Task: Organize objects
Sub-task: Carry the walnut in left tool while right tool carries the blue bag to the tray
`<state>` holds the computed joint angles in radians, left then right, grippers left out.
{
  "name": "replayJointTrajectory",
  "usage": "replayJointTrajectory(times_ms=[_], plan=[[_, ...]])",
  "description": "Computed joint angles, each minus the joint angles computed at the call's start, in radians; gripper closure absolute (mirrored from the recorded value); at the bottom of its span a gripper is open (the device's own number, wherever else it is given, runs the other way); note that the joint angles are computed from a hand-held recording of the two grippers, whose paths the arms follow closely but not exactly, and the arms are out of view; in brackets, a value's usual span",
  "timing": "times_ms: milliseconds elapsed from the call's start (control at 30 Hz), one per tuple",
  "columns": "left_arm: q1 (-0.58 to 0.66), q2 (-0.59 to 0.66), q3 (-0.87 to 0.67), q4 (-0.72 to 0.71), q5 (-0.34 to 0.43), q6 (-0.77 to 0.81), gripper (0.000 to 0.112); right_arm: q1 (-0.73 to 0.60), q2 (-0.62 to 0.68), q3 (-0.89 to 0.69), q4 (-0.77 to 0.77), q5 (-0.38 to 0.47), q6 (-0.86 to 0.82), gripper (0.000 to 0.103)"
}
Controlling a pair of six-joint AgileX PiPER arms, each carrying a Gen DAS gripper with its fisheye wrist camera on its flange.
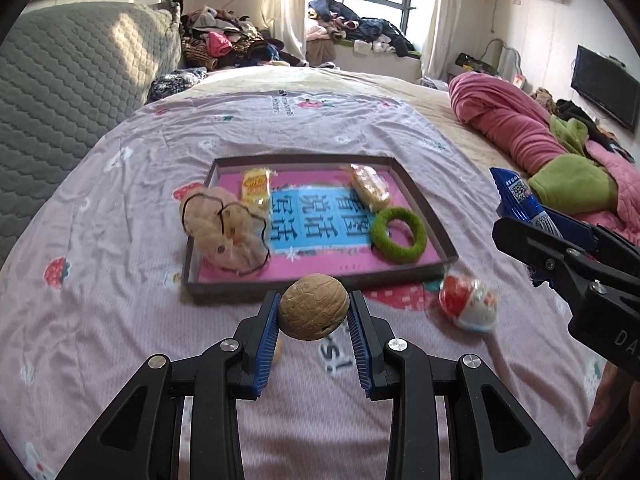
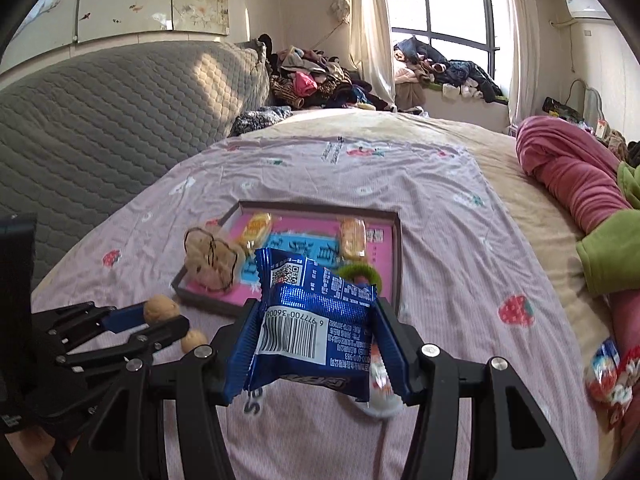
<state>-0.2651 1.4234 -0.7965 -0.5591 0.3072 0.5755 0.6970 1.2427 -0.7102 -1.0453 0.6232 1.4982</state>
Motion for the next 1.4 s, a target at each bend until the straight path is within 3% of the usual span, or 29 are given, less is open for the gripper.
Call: replayJointTrajectory(times_ms=[467,733,933,1400], plan=[[0.001,0.211,-0.323,0.097,0.047,-0.116,0.077,-0.197,0.124,-0.175,-0.033,-0.175,-0.095,0.047],[0.008,0.308,-0.468,0.156,0.053,-0.175,0.077,-0.27,0.201,-0.26,-0.023,-0.233,-0.138,0.047],[0.012,0.377,-0.53,0.088,0.051,-0.133,0.077,-0.31,0.255,-0.281,-0.064,-0.278,-0.104,0.047],[-0.036,0.563,-0.628,0.206,0.013,-0.233,0.077,-0.385,0.36,-0.251,-0.199,-0.351,0.021,0.047]])
